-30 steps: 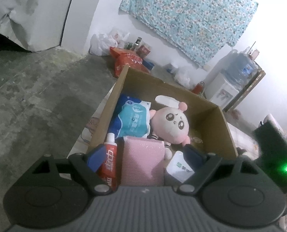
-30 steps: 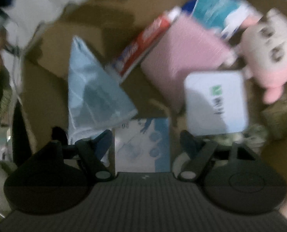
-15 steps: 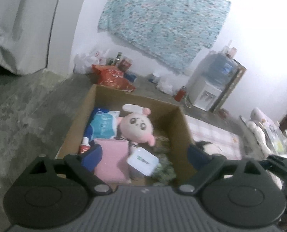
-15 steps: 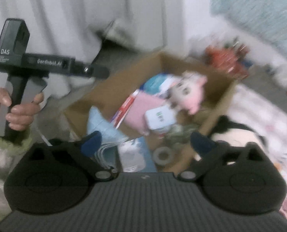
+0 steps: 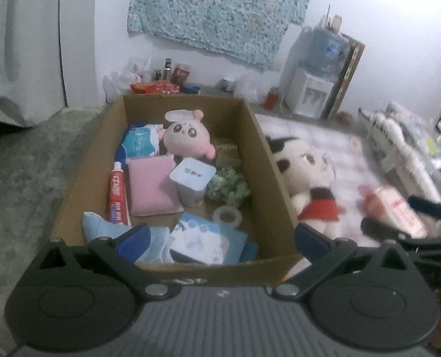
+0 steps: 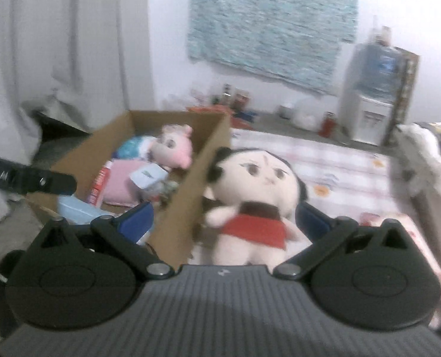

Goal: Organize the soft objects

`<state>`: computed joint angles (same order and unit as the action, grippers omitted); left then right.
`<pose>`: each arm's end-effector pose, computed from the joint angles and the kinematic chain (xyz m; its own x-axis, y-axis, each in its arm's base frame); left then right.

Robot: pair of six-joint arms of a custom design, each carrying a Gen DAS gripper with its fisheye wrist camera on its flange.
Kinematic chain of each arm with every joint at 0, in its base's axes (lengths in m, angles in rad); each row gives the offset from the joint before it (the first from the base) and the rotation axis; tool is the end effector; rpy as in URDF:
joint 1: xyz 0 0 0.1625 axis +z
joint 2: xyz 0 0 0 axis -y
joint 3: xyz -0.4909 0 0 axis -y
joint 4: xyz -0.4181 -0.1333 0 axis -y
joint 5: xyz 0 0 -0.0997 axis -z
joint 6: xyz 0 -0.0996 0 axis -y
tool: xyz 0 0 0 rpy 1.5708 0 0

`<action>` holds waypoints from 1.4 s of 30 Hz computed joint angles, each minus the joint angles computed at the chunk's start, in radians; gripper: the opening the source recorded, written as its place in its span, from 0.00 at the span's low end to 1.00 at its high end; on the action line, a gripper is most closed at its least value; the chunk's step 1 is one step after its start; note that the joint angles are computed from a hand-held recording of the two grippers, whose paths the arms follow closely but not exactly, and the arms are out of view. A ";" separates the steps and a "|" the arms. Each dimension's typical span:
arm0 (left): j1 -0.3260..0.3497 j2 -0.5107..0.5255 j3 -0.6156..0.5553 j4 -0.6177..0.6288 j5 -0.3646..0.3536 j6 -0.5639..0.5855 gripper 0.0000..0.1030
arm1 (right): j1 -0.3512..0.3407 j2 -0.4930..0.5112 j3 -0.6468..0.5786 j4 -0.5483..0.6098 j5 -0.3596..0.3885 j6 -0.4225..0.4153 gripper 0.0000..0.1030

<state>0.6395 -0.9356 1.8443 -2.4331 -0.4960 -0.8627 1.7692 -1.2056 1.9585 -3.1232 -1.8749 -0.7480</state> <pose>-0.3863 -0.5626 0.1759 -0.7723 -0.1886 -0.6066 0.3304 0.6963 -0.6372 0.2233 -0.5855 0.3404 -0.6233 -0.4484 0.6407 -0.7657 0.5162 -0.3836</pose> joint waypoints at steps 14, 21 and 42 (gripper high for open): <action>-0.047 0.057 -0.025 0.014 0.074 0.062 1.00 | 0.015 -0.020 0.088 -0.158 -0.081 0.025 0.99; -0.065 0.100 -0.008 -0.136 0.157 0.116 1.00 | -0.005 -0.055 0.109 -0.198 -0.030 0.101 0.99; -0.010 -0.014 -0.135 0.757 -0.052 -0.462 1.00 | 0.054 0.005 0.052 0.062 -0.127 0.342 0.99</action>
